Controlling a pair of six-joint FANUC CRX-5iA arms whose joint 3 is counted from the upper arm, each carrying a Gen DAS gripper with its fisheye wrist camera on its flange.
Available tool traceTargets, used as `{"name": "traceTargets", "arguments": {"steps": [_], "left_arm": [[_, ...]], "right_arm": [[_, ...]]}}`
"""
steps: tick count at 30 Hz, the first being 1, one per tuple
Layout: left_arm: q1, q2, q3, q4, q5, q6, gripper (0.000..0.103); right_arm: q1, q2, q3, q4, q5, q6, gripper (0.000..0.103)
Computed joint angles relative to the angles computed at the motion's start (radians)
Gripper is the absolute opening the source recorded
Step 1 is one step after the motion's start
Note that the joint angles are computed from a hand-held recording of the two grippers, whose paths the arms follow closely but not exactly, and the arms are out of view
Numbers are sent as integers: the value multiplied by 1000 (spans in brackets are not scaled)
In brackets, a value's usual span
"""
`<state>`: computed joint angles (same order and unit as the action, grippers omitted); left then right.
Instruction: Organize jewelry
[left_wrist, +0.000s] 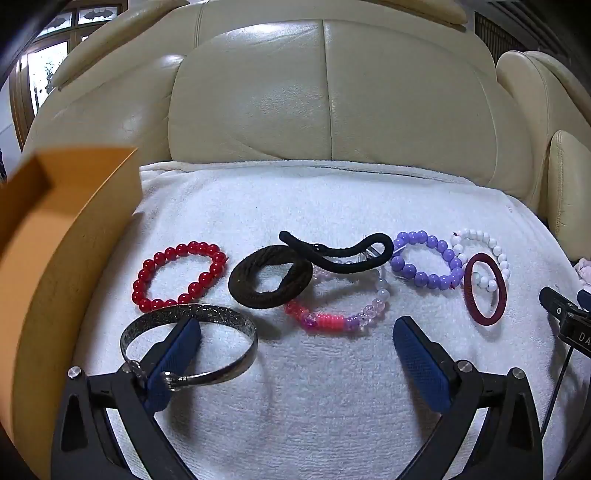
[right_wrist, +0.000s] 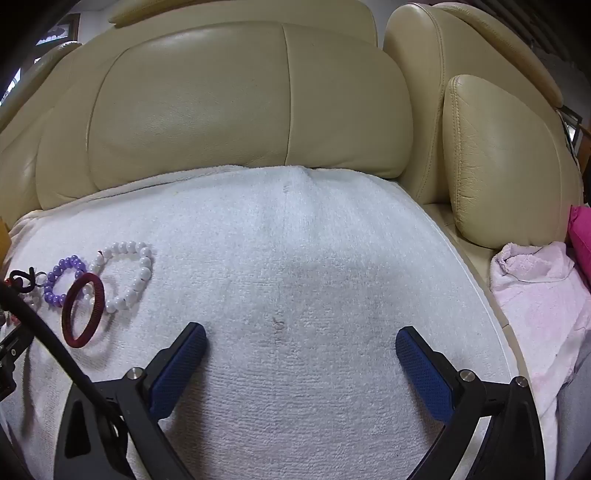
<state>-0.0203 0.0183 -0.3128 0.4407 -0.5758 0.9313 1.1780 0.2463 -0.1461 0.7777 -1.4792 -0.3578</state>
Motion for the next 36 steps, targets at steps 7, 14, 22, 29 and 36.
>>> {"name": "traceTargets", "arguments": {"steps": [7, 14, 22, 29, 36], "left_arm": [[-1, 6, -1, 2, 5, -2, 103], [-1, 7, -5, 7, 8, -7, 103], [-3, 3, -1, 1, 4, 1, 103], [-5, -13, 51, -109, -85, 131, 103], [3, -28, 74, -134, -170, 125, 103]], "right_arm": [[-1, -1, 3, -6, 0, 4, 103], [-2, -1, 3, -7, 1, 5, 103], [0, 9, 24, -13, -17, 8, 103], [15, 25, 85, -82, -68, -87, 103], [2, -7, 103, -150, -38, -18, 103]]}}
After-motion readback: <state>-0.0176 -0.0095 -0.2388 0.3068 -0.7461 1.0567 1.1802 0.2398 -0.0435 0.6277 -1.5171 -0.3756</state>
